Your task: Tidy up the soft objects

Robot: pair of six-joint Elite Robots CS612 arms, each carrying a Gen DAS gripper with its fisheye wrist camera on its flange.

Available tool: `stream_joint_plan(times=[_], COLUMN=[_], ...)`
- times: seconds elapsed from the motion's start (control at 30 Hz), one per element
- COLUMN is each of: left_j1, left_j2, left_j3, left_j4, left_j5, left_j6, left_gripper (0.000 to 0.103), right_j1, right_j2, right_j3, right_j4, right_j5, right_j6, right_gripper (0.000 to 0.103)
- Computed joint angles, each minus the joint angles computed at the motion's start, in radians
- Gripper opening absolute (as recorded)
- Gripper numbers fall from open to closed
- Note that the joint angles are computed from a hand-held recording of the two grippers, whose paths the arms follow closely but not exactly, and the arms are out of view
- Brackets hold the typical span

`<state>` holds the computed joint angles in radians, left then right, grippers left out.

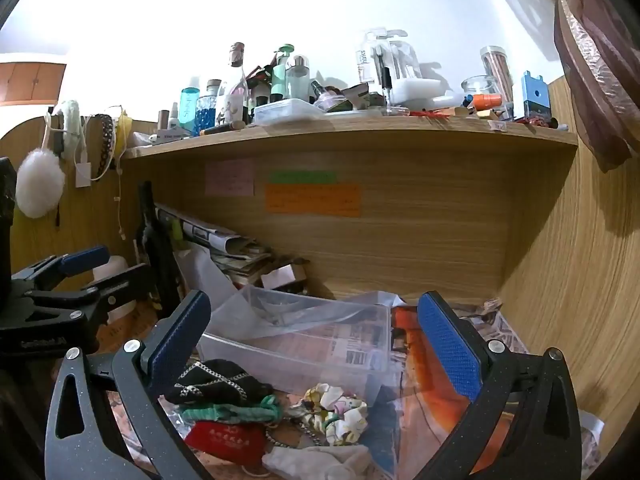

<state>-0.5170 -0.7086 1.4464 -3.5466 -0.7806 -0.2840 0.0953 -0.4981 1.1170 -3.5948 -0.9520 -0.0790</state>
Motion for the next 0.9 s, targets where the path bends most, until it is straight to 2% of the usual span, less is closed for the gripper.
stream_joint_plan(times=[0.9], left_j1=[-0.005], left_j2=[0.012], left_j3=[-0.017], left_j4=[-0.011], left_j5=[-0.001], left_j6=[0.024], left_gripper=[0.103], right_j1=[-0.002], right_j2=[0.0], right_j3=[-0.002], right_j4=[-0.008], right_j5=[0.004], right_j6=[0.019], right_gripper=[0.103])
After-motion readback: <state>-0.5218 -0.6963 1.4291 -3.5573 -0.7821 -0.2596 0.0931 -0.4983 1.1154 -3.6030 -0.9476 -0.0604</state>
